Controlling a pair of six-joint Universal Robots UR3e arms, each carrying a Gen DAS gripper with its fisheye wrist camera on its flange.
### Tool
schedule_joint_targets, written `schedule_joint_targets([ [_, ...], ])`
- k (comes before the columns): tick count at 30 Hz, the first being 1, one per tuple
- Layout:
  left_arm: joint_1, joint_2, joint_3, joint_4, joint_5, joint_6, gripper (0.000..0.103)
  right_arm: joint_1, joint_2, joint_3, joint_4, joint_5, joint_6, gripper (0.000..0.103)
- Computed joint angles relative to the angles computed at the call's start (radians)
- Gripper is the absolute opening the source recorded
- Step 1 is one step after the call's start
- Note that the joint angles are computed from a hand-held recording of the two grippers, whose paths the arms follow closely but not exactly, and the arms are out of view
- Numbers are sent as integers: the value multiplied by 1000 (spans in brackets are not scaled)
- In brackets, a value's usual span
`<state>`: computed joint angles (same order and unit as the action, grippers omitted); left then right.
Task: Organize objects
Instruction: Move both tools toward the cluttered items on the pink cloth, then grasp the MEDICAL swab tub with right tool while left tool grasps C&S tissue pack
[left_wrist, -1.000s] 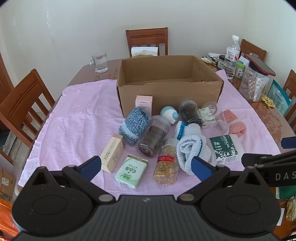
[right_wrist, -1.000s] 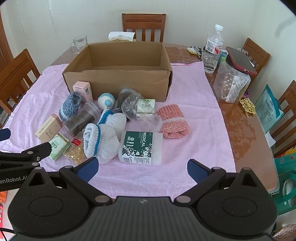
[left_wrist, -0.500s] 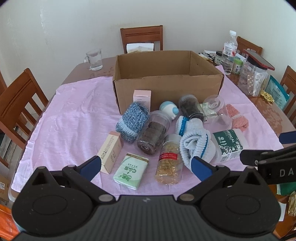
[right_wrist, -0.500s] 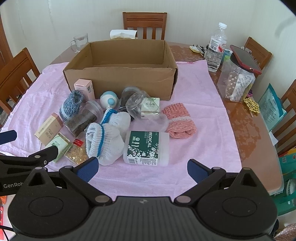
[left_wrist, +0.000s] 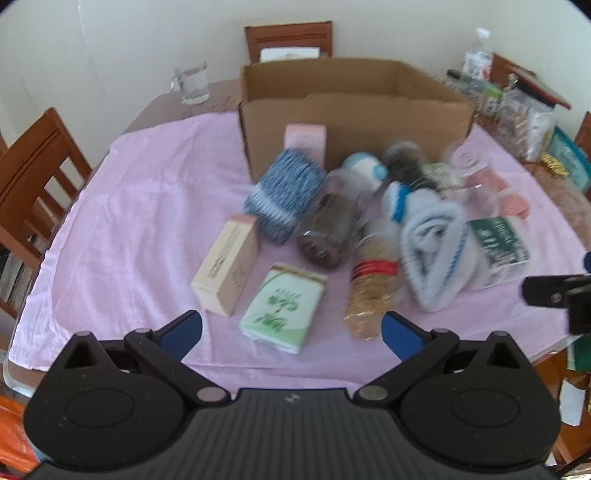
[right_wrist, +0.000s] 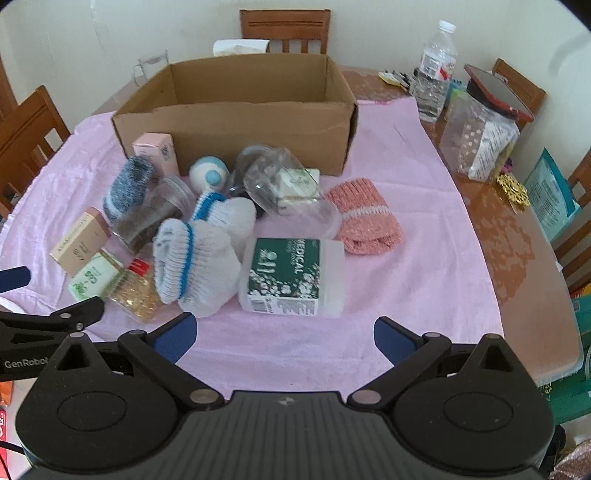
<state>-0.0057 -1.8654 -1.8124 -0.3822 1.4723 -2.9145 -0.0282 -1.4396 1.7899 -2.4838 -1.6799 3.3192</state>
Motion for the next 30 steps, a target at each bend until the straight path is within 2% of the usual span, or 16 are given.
schedule_joint_targets([
  [12, 54, -130, 28, 24, 41, 16, 102, -30, 74, 28, -77, 4, 1, 103],
  [17, 98, -130, 18, 19, -9, 9, 103, -37, 110, 18, -104, 21, -5, 103],
  [23, 136, -111, 1, 11, -3, 17, 103, -23, 169, -34, -103, 19, -12, 103],
  [30, 174, -125, 52, -36, 21, 5, 103, -14, 235, -88, -107, -29, -5, 103],
])
